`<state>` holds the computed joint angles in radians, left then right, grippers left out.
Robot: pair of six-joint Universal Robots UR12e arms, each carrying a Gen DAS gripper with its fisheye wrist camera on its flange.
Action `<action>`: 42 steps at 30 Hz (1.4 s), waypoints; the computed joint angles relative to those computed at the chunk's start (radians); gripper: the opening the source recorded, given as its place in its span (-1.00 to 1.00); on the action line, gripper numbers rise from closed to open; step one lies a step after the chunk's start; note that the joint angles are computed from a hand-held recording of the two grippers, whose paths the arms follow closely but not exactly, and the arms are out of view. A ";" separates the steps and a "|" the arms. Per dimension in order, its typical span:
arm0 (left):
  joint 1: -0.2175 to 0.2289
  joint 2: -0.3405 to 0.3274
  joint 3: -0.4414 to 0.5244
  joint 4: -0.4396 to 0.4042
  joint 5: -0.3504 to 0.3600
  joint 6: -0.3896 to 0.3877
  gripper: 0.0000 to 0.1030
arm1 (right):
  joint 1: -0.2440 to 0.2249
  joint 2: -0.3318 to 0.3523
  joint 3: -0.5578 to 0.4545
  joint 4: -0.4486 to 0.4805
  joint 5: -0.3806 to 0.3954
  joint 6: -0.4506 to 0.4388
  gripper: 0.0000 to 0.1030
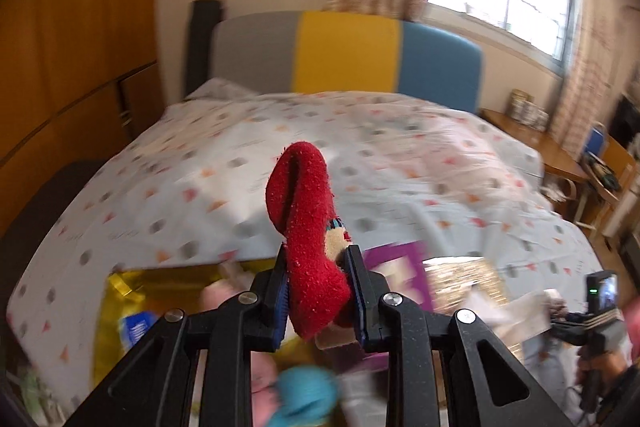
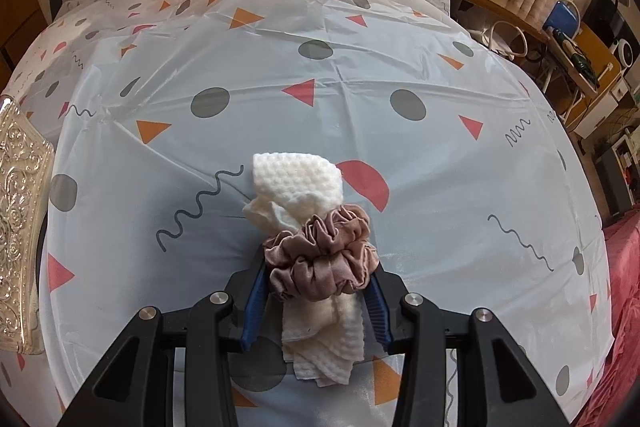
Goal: Organize soft objects
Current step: 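Carry the red sock into the gold tray with the left tool while the right holds the towel, then open the left tool to drop the red sock into the tray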
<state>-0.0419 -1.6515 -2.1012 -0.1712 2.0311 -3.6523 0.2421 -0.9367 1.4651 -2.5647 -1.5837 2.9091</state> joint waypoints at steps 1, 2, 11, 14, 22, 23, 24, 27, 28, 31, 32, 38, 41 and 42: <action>0.011 0.018 -0.024 -0.008 0.005 -0.022 -0.50 | 0.001 0.000 0.001 -0.002 -0.002 -0.003 -0.14; 0.021 0.036 -0.047 -0.020 0.017 -0.045 -0.50 | 0.001 0.000 0.001 -0.005 -0.004 -0.006 -0.14; 0.058 0.171 -0.205 -0.151 0.085 -0.238 -0.50 | 0.005 -0.004 0.010 -0.020 -0.015 -0.019 -0.14; 0.040 0.189 -0.239 -0.197 0.118 -0.288 -0.50 | 0.004 -0.004 0.010 -0.020 -0.012 -0.019 -0.14; -0.004 0.199 -0.281 -0.189 0.185 -0.307 -0.50 | 0.008 -0.007 0.025 -0.051 -0.023 -0.038 -0.17; -0.009 0.198 -0.282 -0.181 0.196 -0.301 -0.50 | 0.007 -0.007 0.027 -0.056 -0.022 -0.039 -0.17; -0.014 0.197 -0.282 -0.171 0.206 -0.295 -0.49 | 0.007 -0.008 0.030 -0.060 -0.022 -0.039 -0.17; -0.024 0.195 -0.285 -0.143 0.222 -0.268 -0.49 | 0.007 -0.010 0.036 -0.071 -0.021 -0.038 -0.17; -0.024 0.195 -0.286 -0.136 0.220 -0.264 -0.49 | 0.007 -0.011 0.037 -0.074 -0.022 -0.038 -0.17; -0.019 0.196 -0.290 -0.124 0.205 -0.259 -0.49 | 0.010 -0.011 0.040 -0.082 -0.031 -0.041 -0.17; -0.018 0.196 -0.291 -0.124 0.203 -0.258 -0.49 | 0.011 -0.012 0.041 -0.084 -0.034 -0.041 -0.17; -0.003 0.195 -0.295 -0.123 0.156 -0.270 -0.49 | 0.012 -0.012 0.041 -0.085 -0.038 -0.043 -0.17; 0.002 0.189 -0.293 -0.118 0.127 -0.266 -0.49 | 0.014 -0.012 0.041 -0.089 -0.043 -0.051 -0.17; 0.002 0.186 -0.292 -0.117 0.120 -0.263 -0.49 | 0.014 -0.012 0.041 -0.090 -0.044 -0.053 -0.17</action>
